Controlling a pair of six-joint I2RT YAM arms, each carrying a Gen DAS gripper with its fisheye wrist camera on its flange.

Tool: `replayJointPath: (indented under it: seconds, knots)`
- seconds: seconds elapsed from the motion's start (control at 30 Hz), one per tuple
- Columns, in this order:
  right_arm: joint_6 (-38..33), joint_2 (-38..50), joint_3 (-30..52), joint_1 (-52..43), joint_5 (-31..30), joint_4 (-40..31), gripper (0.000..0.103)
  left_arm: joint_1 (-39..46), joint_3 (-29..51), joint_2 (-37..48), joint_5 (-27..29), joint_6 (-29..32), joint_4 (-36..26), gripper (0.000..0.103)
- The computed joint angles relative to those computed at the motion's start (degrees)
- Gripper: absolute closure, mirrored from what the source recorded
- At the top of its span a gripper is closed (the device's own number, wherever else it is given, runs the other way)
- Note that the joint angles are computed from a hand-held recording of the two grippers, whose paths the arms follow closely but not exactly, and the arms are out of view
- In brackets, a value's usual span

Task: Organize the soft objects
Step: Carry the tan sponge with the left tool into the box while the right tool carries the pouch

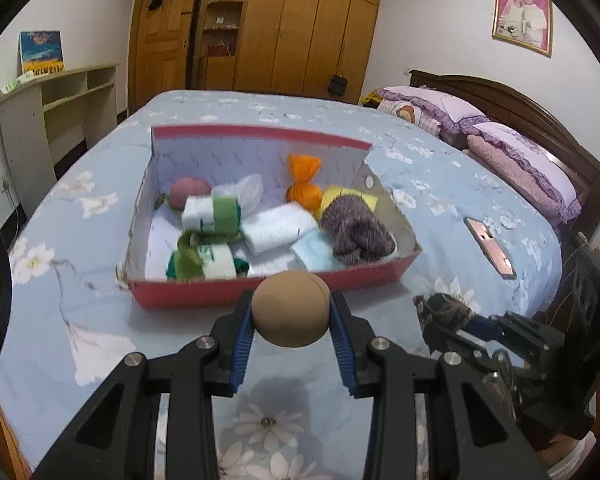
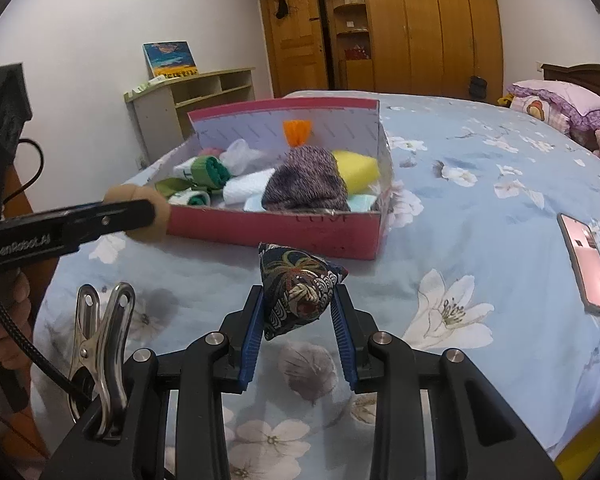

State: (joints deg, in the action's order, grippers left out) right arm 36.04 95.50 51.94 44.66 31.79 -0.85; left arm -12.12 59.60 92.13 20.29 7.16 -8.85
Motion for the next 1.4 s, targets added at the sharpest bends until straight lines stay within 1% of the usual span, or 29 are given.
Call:
replayJointPath:
  seconds: [0.13,0.33,0.5,0.73,1.0,1.13,1.4]
  knots:
    - [-0.8,-0.3,1.4,-0.3,0.0,-1.0,0.069,-0.9,2.6,0.8,-1.3,-0.1,-0.2,0.065]
    - [-1.8,-1.0,2.8,-0.9,-0.3,-2.0,0.069,-2.0,7.8,3.8,-1.9,0.1,-1.2,0.065]
    - [-2.5,-1.7,3.1,-1.6,-0.9,-2.1,0.069,-3.1,13.3,8.8,-2.5,-1.2,-2.8,0.065]
    - [-2.9,-1.3,4.2,-2.8,-1.5,-3.1,0.069,-4.9,18.1,16.1,-4.4,-3.4,-3.5,0.065]
    - [-2.5,0.0,6.8,-5.2,-2.9,-4.7,0.069,-5.7,20.1,21.3,-7.6,-3.2,-3.3,0.065]
    - [-3.5,0.9,8.4,-6.2,-3.3,-4.8,0.069,-6.2,18.7,21.1,-9.1,-2.6,-1.3,0.064]
    - [-5.1,3.5,13.1,-9.3,-5.1,-6.7,0.069,-5.4,17.6,20.8,-7.5,-3.0,-0.3,0.063]
